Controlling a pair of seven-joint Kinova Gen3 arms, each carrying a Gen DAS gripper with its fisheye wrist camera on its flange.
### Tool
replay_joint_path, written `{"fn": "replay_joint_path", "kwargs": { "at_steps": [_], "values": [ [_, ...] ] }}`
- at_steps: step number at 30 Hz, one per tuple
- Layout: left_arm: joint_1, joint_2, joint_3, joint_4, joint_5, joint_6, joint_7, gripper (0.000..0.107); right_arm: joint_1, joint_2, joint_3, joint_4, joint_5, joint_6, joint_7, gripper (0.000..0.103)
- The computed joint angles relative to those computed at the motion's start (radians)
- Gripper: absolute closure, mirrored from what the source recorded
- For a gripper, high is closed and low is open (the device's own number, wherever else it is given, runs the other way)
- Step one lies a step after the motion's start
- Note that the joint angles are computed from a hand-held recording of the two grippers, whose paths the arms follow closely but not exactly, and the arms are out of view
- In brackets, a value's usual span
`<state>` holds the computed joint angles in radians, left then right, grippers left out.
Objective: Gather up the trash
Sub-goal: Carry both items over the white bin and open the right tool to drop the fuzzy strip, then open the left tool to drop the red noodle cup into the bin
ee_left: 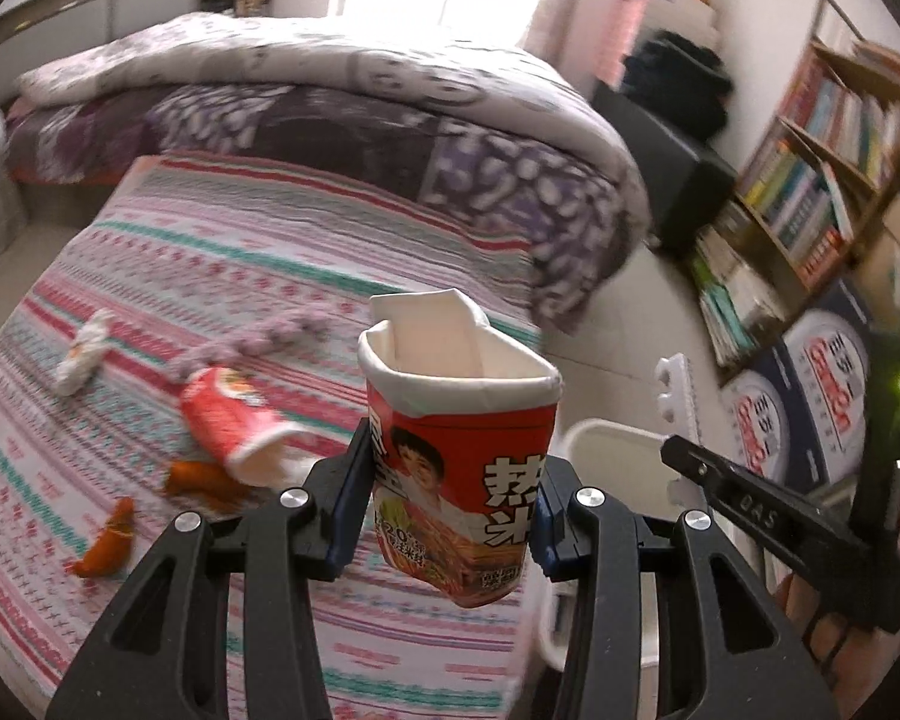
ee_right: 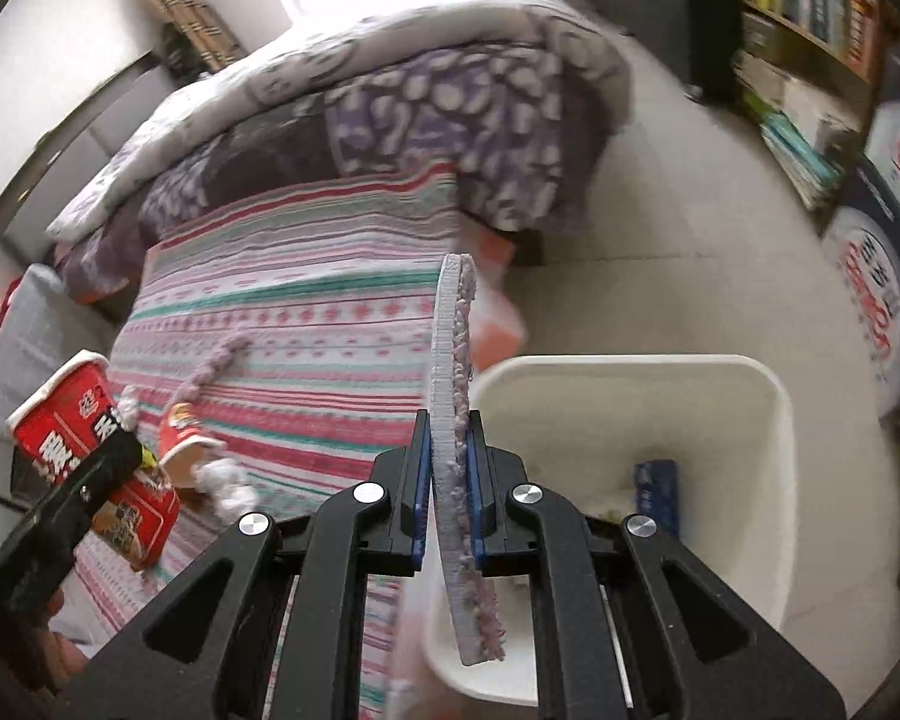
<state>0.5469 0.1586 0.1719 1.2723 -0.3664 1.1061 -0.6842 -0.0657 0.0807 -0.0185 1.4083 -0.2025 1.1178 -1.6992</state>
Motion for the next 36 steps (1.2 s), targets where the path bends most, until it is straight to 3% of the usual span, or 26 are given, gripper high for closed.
{"fn": "replay_joint_path", "kwargs": {
  "at_steps": [7,10,16,21,25,36],
  "values": [
    [0.061,0.076,0.014,-0.087,0.021,0.005,-0.052,0.064,0.066,-0.003,0.045,-0.008,0.002,0.033,-0.022,0.085],
    [0.082,0.105,0.009,-0.119,0.047,0.007,-0.075,0.064,0.076,-0.009,0.053,-0.009,0.051,0.032,-0.073,0.047],
    [0.122,0.148,-0.002,-0.166,0.087,0.001,-0.117,0.063,0.104,-0.027,0.068,-0.005,0.1,0.016,-0.126,0.03],
    [0.131,0.172,-0.008,-0.191,0.133,-0.009,-0.14,0.06,0.119,-0.047,0.074,0.003,0.135,-0.009,-0.147,0.024],
    [0.127,0.18,-0.011,-0.198,0.173,-0.018,-0.152,0.045,0.131,-0.057,0.08,0.009,0.143,-0.022,-0.15,0.02],
    [0.131,0.152,-0.034,-0.157,0.139,0.004,-0.125,0.039,0.128,-0.053,0.069,0.01,0.114,-0.021,-0.15,0.013]
  ]
}}
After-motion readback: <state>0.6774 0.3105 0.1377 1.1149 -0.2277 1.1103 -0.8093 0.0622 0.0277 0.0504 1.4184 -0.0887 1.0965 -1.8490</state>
